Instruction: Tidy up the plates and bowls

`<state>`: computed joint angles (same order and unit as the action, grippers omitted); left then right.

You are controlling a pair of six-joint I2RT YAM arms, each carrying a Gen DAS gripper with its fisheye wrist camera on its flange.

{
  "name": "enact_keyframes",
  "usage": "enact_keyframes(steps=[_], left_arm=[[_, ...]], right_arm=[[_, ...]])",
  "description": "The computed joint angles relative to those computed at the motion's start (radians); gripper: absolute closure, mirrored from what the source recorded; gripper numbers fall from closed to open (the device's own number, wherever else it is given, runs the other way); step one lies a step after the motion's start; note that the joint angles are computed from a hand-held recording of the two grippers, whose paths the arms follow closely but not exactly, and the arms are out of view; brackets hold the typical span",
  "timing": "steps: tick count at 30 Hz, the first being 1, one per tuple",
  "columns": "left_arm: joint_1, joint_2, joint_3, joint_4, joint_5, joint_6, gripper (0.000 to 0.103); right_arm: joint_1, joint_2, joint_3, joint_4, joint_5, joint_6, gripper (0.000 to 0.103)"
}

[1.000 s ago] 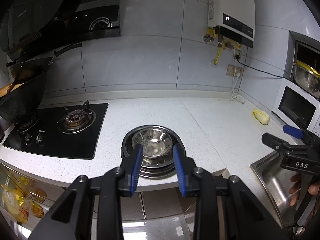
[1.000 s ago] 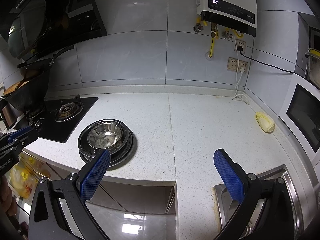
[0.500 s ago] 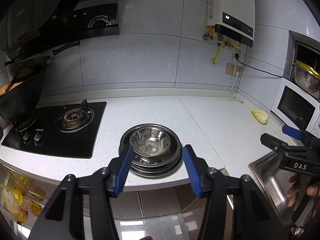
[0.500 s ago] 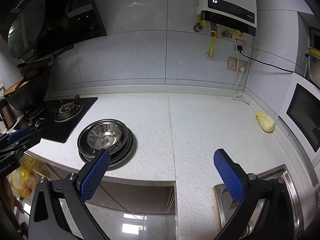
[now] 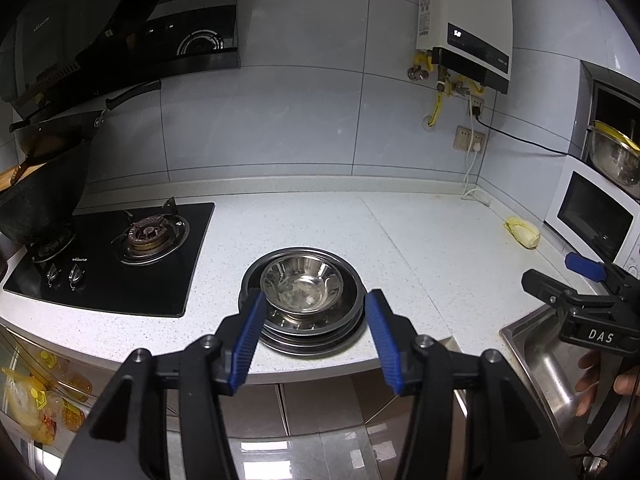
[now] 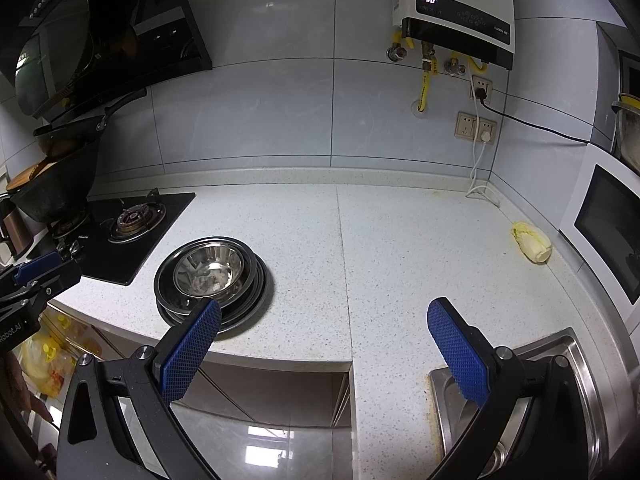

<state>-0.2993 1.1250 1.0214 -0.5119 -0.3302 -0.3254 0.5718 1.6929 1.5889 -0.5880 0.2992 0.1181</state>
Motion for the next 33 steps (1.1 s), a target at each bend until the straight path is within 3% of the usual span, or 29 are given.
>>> enact_keyframes(steps=[33], left_arm=[[0.024, 0.048, 0.014, 0.030, 0.020, -0.014, 0.053]], right_arm=[[-0.008, 0.034, 0.011, 0.005, -0.006, -0.007, 0.002]])
